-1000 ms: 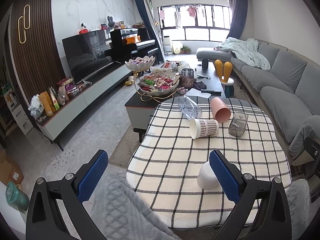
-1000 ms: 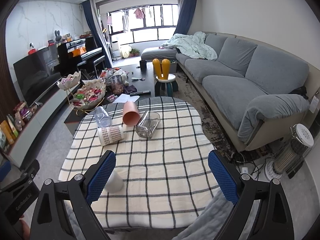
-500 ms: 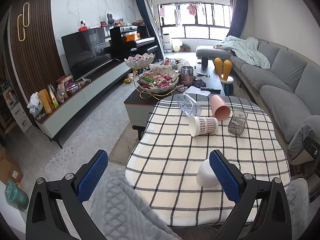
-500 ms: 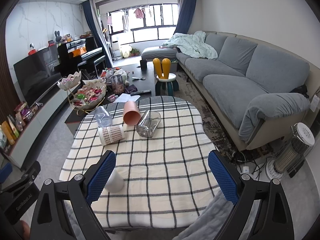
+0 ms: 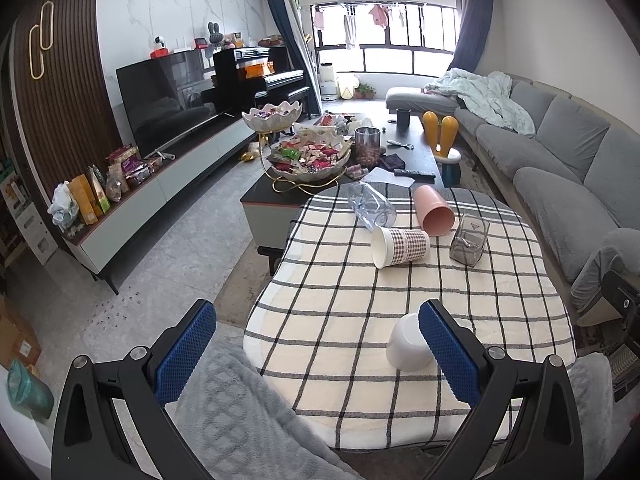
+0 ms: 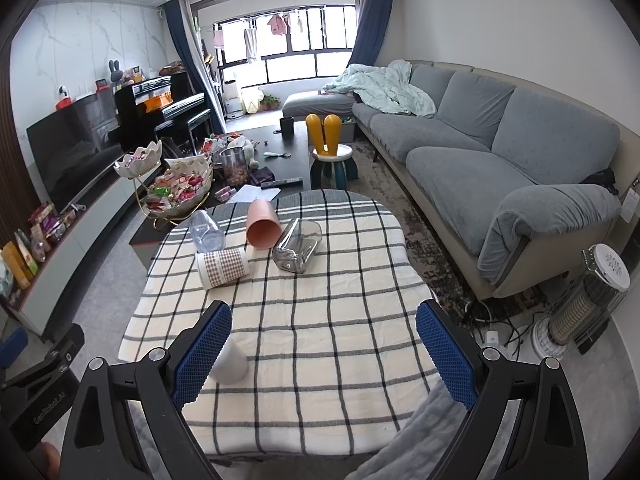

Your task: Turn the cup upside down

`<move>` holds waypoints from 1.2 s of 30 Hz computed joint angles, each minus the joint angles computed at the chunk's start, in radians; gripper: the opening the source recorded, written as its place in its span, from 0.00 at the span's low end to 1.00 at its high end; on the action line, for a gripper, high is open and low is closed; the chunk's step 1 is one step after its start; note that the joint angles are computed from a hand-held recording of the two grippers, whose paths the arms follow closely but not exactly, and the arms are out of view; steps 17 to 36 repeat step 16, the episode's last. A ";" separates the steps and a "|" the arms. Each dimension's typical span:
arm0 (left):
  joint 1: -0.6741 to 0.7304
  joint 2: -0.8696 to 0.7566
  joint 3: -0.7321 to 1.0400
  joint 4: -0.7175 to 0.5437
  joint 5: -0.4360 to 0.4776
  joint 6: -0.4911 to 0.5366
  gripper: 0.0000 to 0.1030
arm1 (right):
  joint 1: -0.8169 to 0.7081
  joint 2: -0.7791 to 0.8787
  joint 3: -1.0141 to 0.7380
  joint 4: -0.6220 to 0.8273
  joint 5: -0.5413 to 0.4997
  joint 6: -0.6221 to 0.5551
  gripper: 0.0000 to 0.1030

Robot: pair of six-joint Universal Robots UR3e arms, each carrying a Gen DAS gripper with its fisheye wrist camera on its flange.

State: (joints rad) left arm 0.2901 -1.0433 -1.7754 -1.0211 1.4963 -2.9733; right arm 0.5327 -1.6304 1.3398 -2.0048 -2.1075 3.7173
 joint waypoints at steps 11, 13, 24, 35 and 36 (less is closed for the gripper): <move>-0.013 -0.009 -0.007 0.005 0.018 -0.001 1.00 | 0.000 -0.001 -0.002 0.005 0.000 0.002 0.91; -0.010 -0.009 -0.005 0.002 0.017 0.002 1.00 | -0.002 0.000 -0.003 0.005 0.003 0.000 0.91; 0.001 -0.009 -0.003 -0.011 0.004 0.005 1.00 | 0.008 0.008 -0.010 0.008 -0.004 0.009 0.91; 0.001 -0.009 -0.003 -0.011 0.004 0.005 1.00 | 0.008 0.008 -0.010 0.008 -0.004 0.009 0.91; 0.001 -0.009 -0.003 -0.011 0.004 0.005 1.00 | 0.008 0.008 -0.010 0.008 -0.004 0.009 0.91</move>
